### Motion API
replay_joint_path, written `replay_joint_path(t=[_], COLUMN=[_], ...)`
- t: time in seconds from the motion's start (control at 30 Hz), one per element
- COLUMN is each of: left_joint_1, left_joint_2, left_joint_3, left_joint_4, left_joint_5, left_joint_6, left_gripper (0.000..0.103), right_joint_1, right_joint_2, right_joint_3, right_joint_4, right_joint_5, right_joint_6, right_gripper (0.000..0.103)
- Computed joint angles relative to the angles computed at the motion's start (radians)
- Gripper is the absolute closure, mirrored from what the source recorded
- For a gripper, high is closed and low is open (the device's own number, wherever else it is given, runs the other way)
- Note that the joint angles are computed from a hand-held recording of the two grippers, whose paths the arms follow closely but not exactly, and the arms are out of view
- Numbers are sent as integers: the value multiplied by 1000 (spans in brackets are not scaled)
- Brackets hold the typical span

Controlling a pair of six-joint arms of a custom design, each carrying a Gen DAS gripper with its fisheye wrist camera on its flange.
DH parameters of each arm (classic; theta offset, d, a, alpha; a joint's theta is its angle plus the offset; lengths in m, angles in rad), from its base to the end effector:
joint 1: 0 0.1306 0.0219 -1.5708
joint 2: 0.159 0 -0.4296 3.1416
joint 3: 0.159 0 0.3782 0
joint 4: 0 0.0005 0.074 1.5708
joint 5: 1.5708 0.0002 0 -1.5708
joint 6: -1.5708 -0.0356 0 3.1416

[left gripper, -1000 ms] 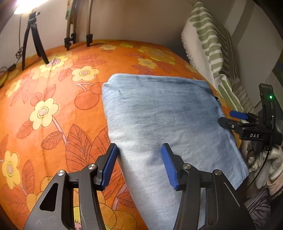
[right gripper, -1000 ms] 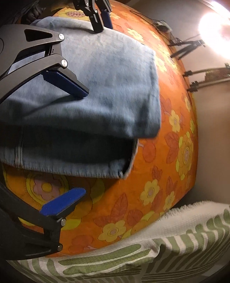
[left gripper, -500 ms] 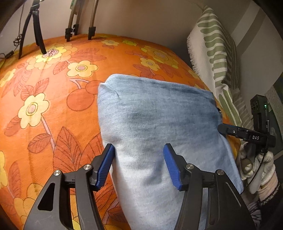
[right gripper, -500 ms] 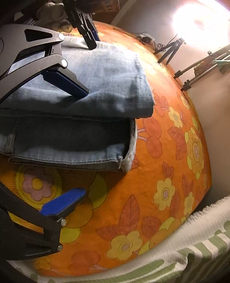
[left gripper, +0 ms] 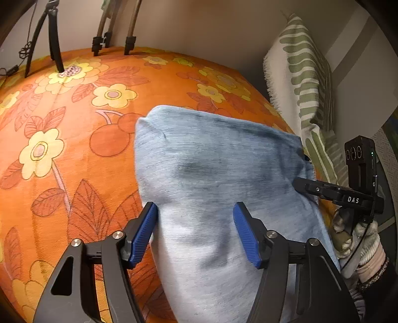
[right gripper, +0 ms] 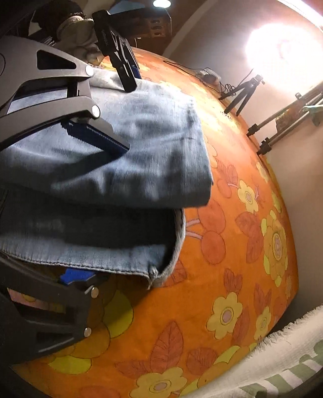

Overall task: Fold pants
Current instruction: 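Grasp the jeans end with the left tool while the right tool grasps the waistband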

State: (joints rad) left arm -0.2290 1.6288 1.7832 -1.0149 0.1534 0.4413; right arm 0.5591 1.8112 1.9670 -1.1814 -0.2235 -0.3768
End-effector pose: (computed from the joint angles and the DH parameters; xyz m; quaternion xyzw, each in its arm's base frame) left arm 0.5432 -0.1327 0.5254 -0.0725 0.9324 -0.1819 0.3038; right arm 0.5206 0.3345 0.4920 -0.1170 0.9504 0.2165 0.1903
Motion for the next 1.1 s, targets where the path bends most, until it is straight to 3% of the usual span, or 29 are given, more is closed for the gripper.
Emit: replay_joint_path(t=[0.13, 0.27, 0.47, 0.67, 0.93, 1.1], left_joint_1=[1, -4, -22, -30, -57, -52], left_joint_2=[-2, -5, -13, -29, -46, -55], left_joint_3=[-9, -13, -14, -10, 4, 6], left_joint_4=[27, 40, 57, 78, 107, 119], left_joint_5=[20, -4, -47, -61, -104, -97], left_joint_6=[7, 13, 13, 14, -41, -37], left_gripper=[43, 71, 85, 88, 89, 90], right_joint_1=[-3, 13, 51, 79, 124, 132], right_joint_2=[-18, -13, -1, -6, 9, 15], right_joint_3=[-36, -15, 51, 96, 194, 221], right_joint_4=[47, 36, -25, -49, -79, -86], right_joint_5=[-31, -1, 129, 216, 294, 312], right_joint_6=[-53, -66, -49, -25, 40, 23], right_gripper=[41, 58, 75, 82, 89, 91])
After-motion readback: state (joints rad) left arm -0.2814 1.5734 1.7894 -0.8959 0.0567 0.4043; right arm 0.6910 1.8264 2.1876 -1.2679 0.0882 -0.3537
